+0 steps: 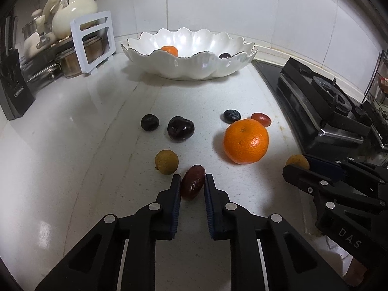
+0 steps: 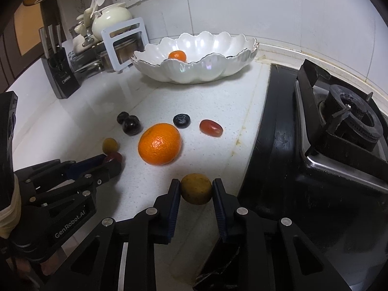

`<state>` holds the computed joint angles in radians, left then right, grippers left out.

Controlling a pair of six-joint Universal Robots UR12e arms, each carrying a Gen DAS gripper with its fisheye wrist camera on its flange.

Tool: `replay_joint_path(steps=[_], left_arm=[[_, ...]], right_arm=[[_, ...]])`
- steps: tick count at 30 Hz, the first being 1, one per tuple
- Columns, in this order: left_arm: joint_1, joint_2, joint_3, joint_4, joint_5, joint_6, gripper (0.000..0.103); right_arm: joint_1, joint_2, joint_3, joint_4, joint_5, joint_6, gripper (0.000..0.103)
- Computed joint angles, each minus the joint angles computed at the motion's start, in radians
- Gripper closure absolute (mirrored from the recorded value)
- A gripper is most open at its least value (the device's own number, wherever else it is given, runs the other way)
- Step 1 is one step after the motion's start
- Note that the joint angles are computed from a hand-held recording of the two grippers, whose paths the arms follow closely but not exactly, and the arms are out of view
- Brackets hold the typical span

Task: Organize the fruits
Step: 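Grasp the red date with the left gripper while the right gripper grasps the brown fruit, then carry the red date and brown fruit in both grippers over the bowl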

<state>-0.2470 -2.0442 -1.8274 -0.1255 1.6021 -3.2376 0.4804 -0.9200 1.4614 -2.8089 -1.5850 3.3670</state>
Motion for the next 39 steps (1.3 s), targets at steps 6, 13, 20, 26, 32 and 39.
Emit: replay_joint_path(steps=[6, 13, 20, 26, 32, 39], left_arm=[[-0.002, 0.01, -0.006, 0.019, -0.001, -0.004, 0.083], [-0.001, 0.029, -0.011, 0.057, -0.001, -0.008, 0.083], [0.007, 0.045, -0.009, 0.111, -0.004, 0.01, 0.083], [0.02, 0.05, 0.004, 0.141, -0.024, 0.03, 0.083], [0.035, 0.052, 0.025, 0.153, -0.054, 0.054, 0.083], [0.047, 0.046, 0.054, 0.183, -0.07, 0.08, 0.083]], right_arm=[[-0.002, -0.007, 0.004, -0.02, 0.006, -0.007, 0.074], [-0.002, -0.017, 0.006, -0.066, 0.004, -0.02, 0.074], [-0.001, -0.017, -0.013, -0.103, -0.001, -0.018, 0.074], [0.006, -0.012, -0.04, -0.124, -0.021, -0.002, 0.074], [0.015, -0.003, -0.076, -0.133, -0.057, 0.002, 0.075], [0.022, 0.017, -0.126, -0.149, -0.103, 0.009, 0.075]])
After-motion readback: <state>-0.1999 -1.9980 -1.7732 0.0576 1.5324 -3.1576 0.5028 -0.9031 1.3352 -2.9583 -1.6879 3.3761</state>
